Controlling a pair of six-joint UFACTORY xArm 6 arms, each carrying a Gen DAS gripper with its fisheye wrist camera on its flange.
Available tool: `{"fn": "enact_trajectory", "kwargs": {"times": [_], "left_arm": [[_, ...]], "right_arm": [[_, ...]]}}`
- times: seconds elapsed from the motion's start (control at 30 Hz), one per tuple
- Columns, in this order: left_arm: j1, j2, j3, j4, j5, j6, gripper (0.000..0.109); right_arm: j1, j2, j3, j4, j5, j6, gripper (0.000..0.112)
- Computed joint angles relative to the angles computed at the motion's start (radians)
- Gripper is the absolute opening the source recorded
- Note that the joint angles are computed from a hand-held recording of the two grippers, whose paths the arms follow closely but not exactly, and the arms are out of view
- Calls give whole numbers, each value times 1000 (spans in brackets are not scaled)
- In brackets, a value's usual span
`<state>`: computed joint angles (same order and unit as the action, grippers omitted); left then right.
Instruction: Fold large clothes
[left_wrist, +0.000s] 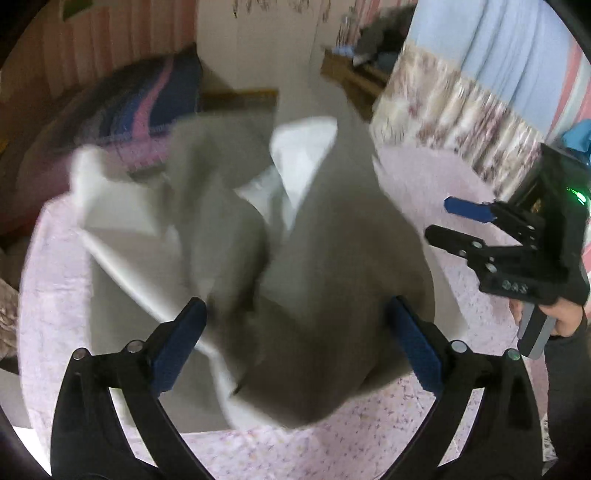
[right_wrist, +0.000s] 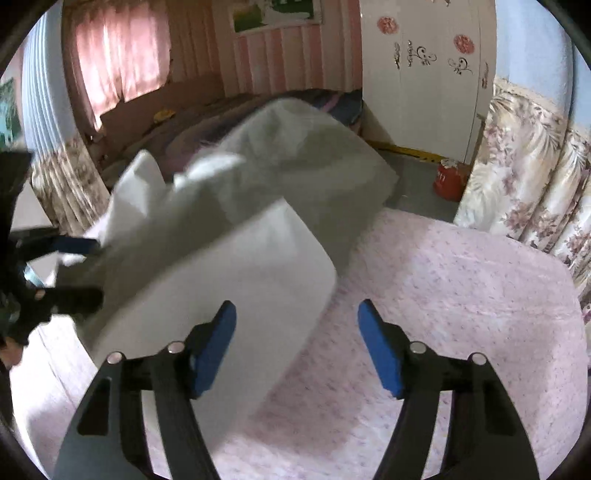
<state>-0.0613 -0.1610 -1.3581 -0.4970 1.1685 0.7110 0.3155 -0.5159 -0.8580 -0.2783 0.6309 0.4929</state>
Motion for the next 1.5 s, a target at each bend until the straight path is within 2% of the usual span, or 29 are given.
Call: {"fn": "enact_trajectory", "kwargs": {"times": [0.07, 0.1, 0.13, 0.2, 0.23, 0.27, 0.37, 0.53, 0.6, 0.7, 0.77, 0.8, 0.83, 0.87, 0.93, 1.0, 1.1, 1.17, 1.2, 1.23, 1.27, 1.33, 1.4, 1.5], "left_arm": [[-9, 11, 5, -2, 8, -10, 88], [-10, 12, 9, -6, 12, -9, 73], [-15, 24, 6, 0, 7, -13, 49], [-12, 60, -29, -19, 41, -12, 23], [-8, 62, -41, -33, 59, -15, 14], [-9, 60, -53, -40, 65, -17, 13], [-46, -2, -41, -45, -9, 10, 8], [3, -91, -68, -161, -21, 96, 4], [50, -122, -44, -180, -35, 107, 3], [187, -150, 25, -217, -27, 119, 3], [268, -157, 99, -193, -55, 93, 1], [301, -163, 151, -145, -113, 63, 0], [324, -161, 174, -111, -144, 47, 0], [368, -132, 175, -95, -132, 22, 0], [433, -59, 151, -111, -37, -14, 0], [449, -57, 180, -84, -60, -12, 0], [454, -69, 153, -130, -17, 38, 0], [423, -110, 156, -133, -40, 62, 29], [402, -137, 162, -136, -59, 84, 69], [381, -160, 170, -139, -80, 95, 92], [364, -189, 186, -148, -100, 111, 95], [317, -223, 188, -153, -84, 141, 95], [255, -240, 190, -143, -79, 122, 95], [207, -232, 178, -119, -57, 93, 95]], "right_arm": [[-12, -16, 45, 66, -32, -63, 69], [-14, -22, 67, 67, -59, -68, 69], [-15, -22, 78, 63, -75, -64, 69], [-20, -12, 91, 82, -118, -57, 69], [-19, -7, 87, 80, -127, -40, 69], [-19, -3, 86, 58, -137, -15, 69], [-17, 1, 76, -33, -145, 79, 69], [-9, -27, 68, -112, -208, 180, 69], [18, -15, 29, -185, -207, 224, 70], [67, 29, -40, -255, -181, 253, 72], [111, 83, -95, -254, -157, 228, 72], [131, 108, -121, -262, -136, 216, 72], [151, 135, -147, -282, -111, 211, 72], [174, 162, -172, -311, -85, 210, 72], [209, 214, -211, -370, -42, 217, 72], [216, 223, -217, -407, -32, 267, 72], [183, 207, -191, -295, -67, 233, 72], [165, 198, -169, -231, -88, 194, 72], [159, 195, -158, -202, -96, 176, 72], [156, 194, -150, -191, -99, 171, 73], [155, 191, -140, -188, -103, 177, 73], [149, 179, -119, -198, -118, 196, 73], [142, 157, -105, -237, -112, 215, 73], [136, 96, -78, -285, -92, 241, 73]]}}
